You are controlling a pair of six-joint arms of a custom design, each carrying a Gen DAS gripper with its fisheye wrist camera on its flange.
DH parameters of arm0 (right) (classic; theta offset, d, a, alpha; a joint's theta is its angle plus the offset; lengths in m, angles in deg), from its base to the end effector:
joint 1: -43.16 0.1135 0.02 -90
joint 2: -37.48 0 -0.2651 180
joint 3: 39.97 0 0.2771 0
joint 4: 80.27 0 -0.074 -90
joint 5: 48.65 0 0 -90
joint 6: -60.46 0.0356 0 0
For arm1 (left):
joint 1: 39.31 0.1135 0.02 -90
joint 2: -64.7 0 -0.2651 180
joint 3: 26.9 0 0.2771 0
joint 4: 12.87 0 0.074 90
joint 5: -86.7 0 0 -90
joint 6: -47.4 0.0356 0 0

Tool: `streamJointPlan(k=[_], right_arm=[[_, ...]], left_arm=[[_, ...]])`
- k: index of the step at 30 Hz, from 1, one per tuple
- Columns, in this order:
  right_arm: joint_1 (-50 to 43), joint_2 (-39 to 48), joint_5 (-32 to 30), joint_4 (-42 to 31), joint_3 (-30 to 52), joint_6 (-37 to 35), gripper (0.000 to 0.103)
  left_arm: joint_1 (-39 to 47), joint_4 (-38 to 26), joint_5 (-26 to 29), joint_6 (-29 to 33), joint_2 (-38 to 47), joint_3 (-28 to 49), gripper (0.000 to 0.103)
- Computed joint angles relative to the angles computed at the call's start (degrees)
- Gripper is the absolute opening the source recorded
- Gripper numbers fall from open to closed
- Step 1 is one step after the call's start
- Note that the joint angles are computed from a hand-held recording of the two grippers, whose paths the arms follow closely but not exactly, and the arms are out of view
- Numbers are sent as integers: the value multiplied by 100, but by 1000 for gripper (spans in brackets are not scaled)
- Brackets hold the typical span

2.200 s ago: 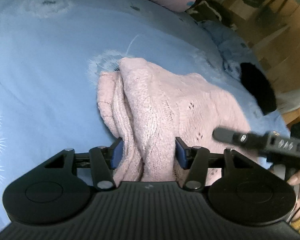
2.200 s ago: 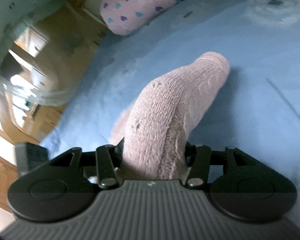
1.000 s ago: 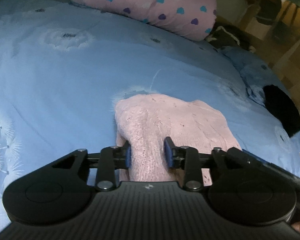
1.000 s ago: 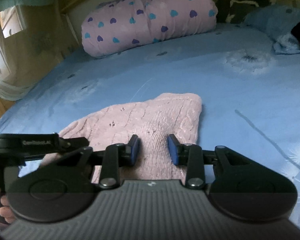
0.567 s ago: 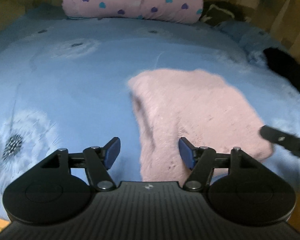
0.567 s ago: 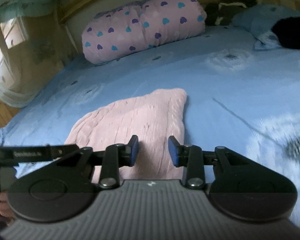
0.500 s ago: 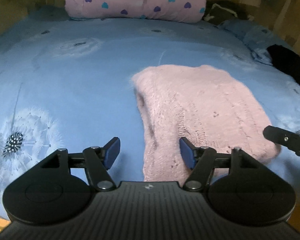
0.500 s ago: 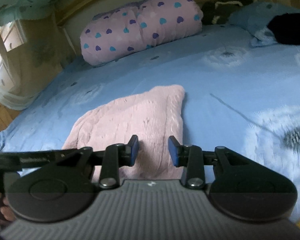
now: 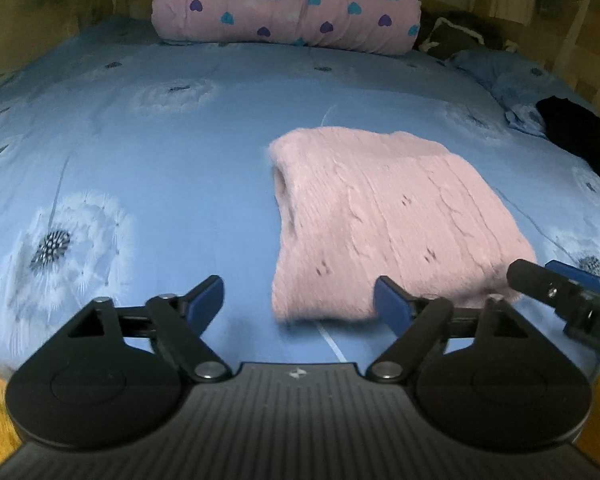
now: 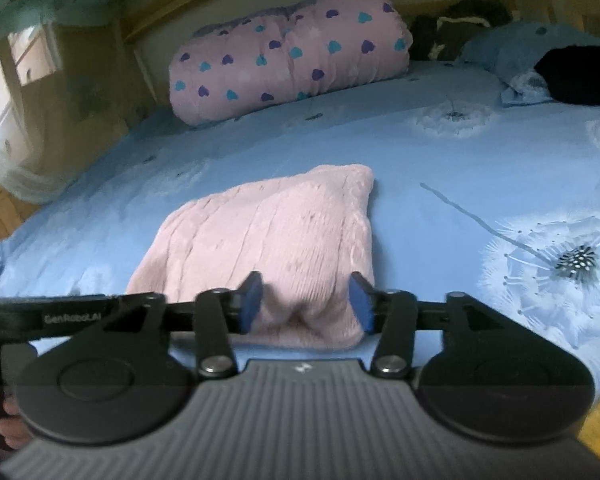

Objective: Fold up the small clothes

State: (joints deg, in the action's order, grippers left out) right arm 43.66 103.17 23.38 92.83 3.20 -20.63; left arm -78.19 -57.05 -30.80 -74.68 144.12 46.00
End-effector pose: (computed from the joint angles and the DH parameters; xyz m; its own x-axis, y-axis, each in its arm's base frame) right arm 0.2607 0.0133 0.1960 -0.5282 0.1427 -0.8371 -0.1976 0.9381 0.2846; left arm 0.2544 -0.1840 0.2609 -0.6852 -0.0527 -0.7264 -0.0411 0.9986 -0.0336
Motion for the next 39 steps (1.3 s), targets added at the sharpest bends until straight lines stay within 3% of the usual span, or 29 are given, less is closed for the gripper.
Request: streamJointPlan(k=[2,6,13,39], right_arm=[[114,-260,181,-33,-186,-139,63],[309,-533,528,-219,-405,-391,78],[465,-247,898,-114,-538,-513,79],[404,146,852,263,-664,-486,79]], left_arm=[[-224,-129,-284,-176,78,21,97],[-467,-450,-538,-461,315,104,99],[-469,-596,-269,-677,730,216,101],[-376,-385,-274,-618,800,120,103]])
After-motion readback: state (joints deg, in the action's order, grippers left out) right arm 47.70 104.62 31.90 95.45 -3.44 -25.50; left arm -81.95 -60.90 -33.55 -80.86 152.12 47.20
